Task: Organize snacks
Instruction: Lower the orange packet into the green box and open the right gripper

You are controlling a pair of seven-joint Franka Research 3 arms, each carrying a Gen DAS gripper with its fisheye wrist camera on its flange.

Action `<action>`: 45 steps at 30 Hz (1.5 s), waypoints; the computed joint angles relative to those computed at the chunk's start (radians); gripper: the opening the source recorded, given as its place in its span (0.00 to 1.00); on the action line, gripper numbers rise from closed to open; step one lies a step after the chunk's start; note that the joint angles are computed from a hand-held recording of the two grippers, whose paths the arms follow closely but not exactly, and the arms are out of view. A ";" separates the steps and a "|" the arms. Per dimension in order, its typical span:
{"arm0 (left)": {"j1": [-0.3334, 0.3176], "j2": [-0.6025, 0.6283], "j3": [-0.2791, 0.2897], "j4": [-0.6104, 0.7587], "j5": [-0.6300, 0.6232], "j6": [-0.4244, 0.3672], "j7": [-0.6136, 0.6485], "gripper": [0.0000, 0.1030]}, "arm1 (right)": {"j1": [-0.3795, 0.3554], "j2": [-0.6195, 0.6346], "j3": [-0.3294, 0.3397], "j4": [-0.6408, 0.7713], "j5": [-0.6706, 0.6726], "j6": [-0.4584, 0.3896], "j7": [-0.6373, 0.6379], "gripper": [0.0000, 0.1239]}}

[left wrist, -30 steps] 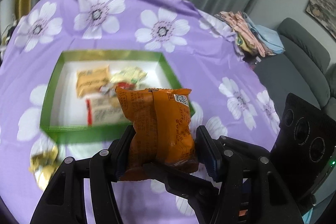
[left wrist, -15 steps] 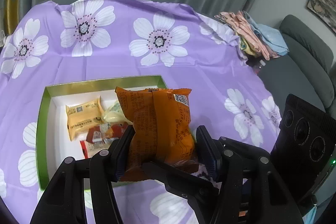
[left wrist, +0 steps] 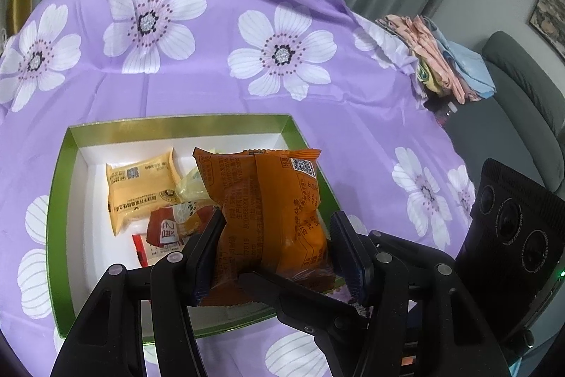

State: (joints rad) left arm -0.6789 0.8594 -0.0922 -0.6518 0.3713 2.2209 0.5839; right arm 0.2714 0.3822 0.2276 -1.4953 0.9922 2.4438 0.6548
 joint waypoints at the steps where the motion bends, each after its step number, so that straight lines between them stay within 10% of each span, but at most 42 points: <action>1: 0.002 0.001 -0.001 0.000 -0.002 0.001 0.000 0.58 | 0.002 0.003 -0.002 0.003 -0.005 -0.001 0.005 0.27; 26: 0.041 0.072 -0.012 0.046 -0.088 0.012 -0.008 0.58 | 0.039 0.094 -0.024 0.101 -0.239 -0.004 0.227 0.30; 29: 0.040 0.091 -0.010 0.080 -0.092 -0.010 -0.017 0.59 | 0.042 0.089 -0.028 0.091 -0.261 0.027 0.261 0.46; 33: 0.049 -0.001 0.000 -0.087 -0.064 0.073 -0.068 0.75 | 0.026 0.069 -0.014 0.065 -0.243 0.066 0.242 0.50; 45: 0.051 -0.274 0.015 -0.514 0.138 0.314 -0.322 0.78 | -0.052 -0.116 0.012 -0.169 0.059 0.147 0.046 0.58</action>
State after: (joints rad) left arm -0.6280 0.5853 -0.0776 -1.1659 0.5093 2.5353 0.2617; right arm 0.2189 0.2659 0.2398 -1.6640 1.0509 2.5906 0.7010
